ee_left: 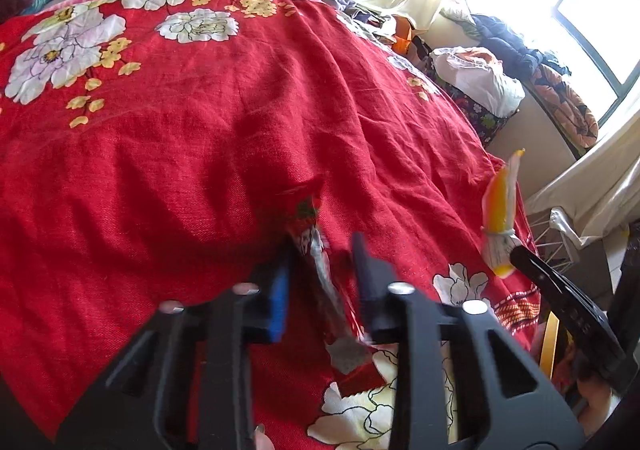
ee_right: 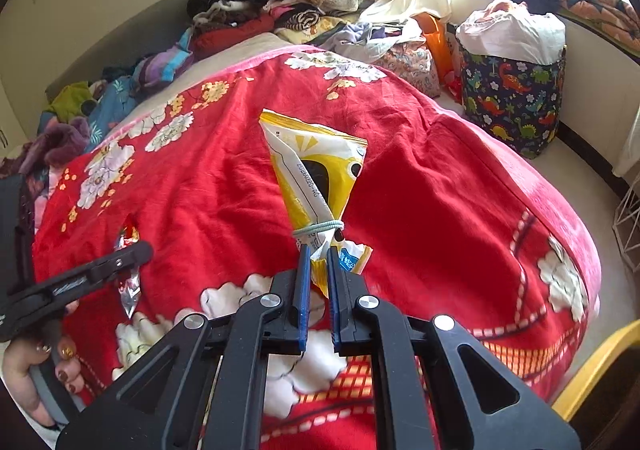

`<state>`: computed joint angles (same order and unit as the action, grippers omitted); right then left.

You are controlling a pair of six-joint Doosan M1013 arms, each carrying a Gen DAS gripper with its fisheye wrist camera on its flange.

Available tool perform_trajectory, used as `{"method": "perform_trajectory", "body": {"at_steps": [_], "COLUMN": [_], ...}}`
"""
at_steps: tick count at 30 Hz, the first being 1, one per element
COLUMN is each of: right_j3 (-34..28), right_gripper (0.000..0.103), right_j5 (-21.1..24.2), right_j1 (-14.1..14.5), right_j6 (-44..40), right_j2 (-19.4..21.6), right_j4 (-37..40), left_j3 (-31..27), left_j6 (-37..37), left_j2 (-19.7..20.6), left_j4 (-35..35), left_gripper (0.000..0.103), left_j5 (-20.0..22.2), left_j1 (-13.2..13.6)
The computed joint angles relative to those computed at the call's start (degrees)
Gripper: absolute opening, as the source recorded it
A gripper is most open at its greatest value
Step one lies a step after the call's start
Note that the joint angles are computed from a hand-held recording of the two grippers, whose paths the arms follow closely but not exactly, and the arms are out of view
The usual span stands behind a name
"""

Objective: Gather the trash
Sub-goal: 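Grasp the red candy wrapper with the left tool while the right tool grasps the yellow chip bag, then carry the red wrapper with the left tool over the bin while the right tool carries the chip bag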

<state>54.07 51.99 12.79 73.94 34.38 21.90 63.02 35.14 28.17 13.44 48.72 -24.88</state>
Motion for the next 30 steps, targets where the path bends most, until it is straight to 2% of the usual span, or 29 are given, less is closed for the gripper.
{"method": "perform_trajectory", "body": {"at_steps": [3,11,30], "right_j3": [3.1,9.4,18.8], "right_gripper": [0.008,0.007,0.007], "right_j5": [-1.6,-5.7,-14.0], "right_j1": [-0.3,-1.6,-5.4], "right_j6": [0.2,0.0,3.0], "right_j2": [-2.1,-6.9,-14.6], "right_j4": [1.3,4.8,5.3], "left_j3": [-0.2,-2.1,-8.0], "left_j6": [1.3,5.7,16.5], "left_j2": [-0.1,-0.1,2.0], "left_j4": [-0.1,-1.0,-6.0], "left_gripper": [0.008,0.008,0.008], "left_j5": [-0.7,-3.9,-6.3], "left_j1": [-0.2,-1.8,-5.7]}}
